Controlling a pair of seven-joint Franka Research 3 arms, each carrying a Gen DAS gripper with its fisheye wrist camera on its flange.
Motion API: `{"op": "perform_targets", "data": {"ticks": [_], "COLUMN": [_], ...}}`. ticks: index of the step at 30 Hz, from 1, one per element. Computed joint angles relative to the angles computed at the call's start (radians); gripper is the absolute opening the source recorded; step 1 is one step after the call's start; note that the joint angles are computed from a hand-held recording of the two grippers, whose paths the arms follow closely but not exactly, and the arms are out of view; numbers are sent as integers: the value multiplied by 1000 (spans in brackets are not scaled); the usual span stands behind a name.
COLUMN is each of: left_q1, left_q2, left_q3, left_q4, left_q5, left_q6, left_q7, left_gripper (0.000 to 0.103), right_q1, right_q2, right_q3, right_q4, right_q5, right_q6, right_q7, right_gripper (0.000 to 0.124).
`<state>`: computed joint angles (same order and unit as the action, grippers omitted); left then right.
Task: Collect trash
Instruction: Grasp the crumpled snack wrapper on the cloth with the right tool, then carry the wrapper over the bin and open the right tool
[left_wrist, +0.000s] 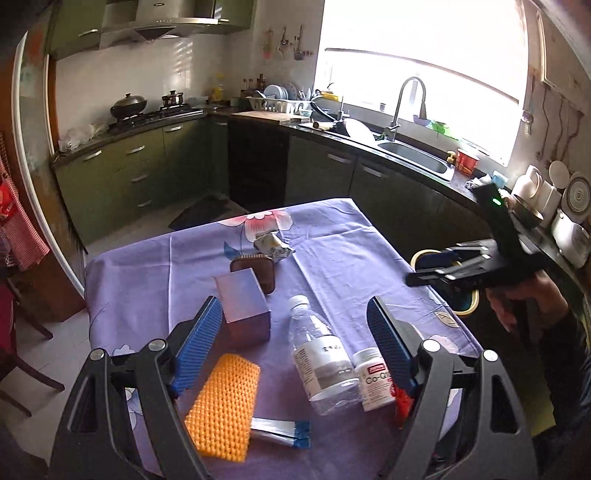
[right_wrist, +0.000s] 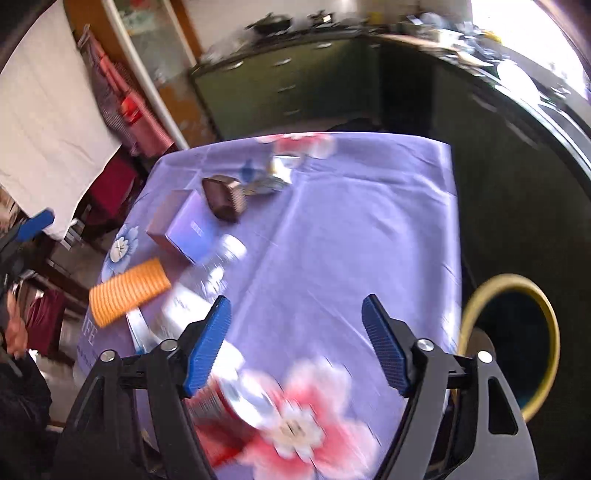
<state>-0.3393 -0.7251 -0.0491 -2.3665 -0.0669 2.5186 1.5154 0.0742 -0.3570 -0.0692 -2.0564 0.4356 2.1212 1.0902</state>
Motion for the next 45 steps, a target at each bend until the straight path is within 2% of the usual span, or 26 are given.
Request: {"op": "perform_targets", "data": {"ticks": [2,4,8,13,15,20,22,25,30,35,38,43,45], "left_q1": [9,10,10,24,18,15,16,8,-1,-16,-21,-22,-21], "left_q2": [4,21,49,73,76,90,98,99,93,82,83,83,79], "left_q3": [-1,7,24,35,48,65,66,72,78,84,80,56,45], "left_q4": [-2,2,11,10,6,4,8,4,-8,-27,-33,-34,-33], "left_q5": [8,7,-11,-27,-45,-81,-91,-113,-143,-173,-184,-182,-176], "left_q6": [4,7,7,27,27,32,32,36,39,47,44,38,39], "left_q7": [1,6,27,50,66,105,119,147,186,218,227,220,208], "left_gripper": [77,77,77,77,77,77,78,78,78,79,80,80,80], "right_q1": [18,32,47,86,110,138,139,125,62,-14,-75,-199,-235], "right_q2": [95,221,448,689,793,933,955,917,654,383,257,210,233], "right_q3": [14,28,56,81,82,74,74,79,81,24,-22,-76,-100], "right_q4": [87,209,450,745,884,1064,1091,1031,689,370,216,87,86], "right_q5": [10,23,6,-117,-176,-258,-269,-257,-166,-114,-185,-333,-332], "right_q6": [-10,-33,-89,-154,-217,-304,-318,-286,-135,-41,14,44,42], "right_q7": [16,54,150,268,318,386,390,381,296,232,271,368,361], "right_gripper": [63,51,51,51,51,51,32,31,31,31,31,32,32]}}
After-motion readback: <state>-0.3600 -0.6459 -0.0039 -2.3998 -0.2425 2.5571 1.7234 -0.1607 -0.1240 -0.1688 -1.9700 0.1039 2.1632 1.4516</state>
